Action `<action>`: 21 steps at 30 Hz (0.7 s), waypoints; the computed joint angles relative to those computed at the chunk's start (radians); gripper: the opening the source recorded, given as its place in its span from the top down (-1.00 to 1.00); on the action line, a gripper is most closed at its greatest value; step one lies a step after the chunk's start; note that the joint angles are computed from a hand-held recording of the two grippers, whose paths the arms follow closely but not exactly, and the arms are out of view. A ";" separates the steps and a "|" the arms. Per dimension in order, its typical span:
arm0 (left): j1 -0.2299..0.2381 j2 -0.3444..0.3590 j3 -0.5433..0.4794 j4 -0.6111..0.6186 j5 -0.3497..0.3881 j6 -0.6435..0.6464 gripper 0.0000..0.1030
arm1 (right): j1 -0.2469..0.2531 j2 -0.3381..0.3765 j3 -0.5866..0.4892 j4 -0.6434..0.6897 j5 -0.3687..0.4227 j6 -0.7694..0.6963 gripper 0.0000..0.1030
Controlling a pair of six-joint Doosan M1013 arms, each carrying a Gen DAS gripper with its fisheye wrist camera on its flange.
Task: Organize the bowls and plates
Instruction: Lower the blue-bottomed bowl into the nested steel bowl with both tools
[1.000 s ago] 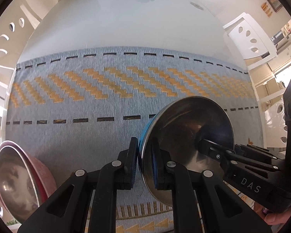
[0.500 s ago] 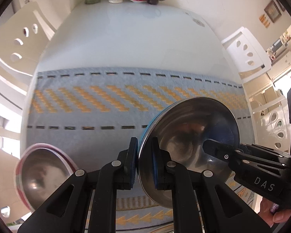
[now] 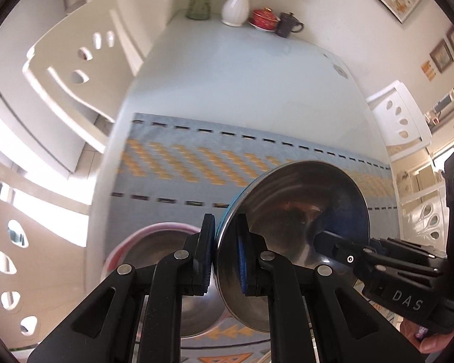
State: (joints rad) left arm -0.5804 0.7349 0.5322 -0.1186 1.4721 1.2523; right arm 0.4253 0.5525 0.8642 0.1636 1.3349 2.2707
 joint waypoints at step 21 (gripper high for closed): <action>0.069 -0.089 0.206 -0.035 -0.015 0.042 0.78 | 0.062 0.156 -0.217 0.027 0.161 0.035 0.57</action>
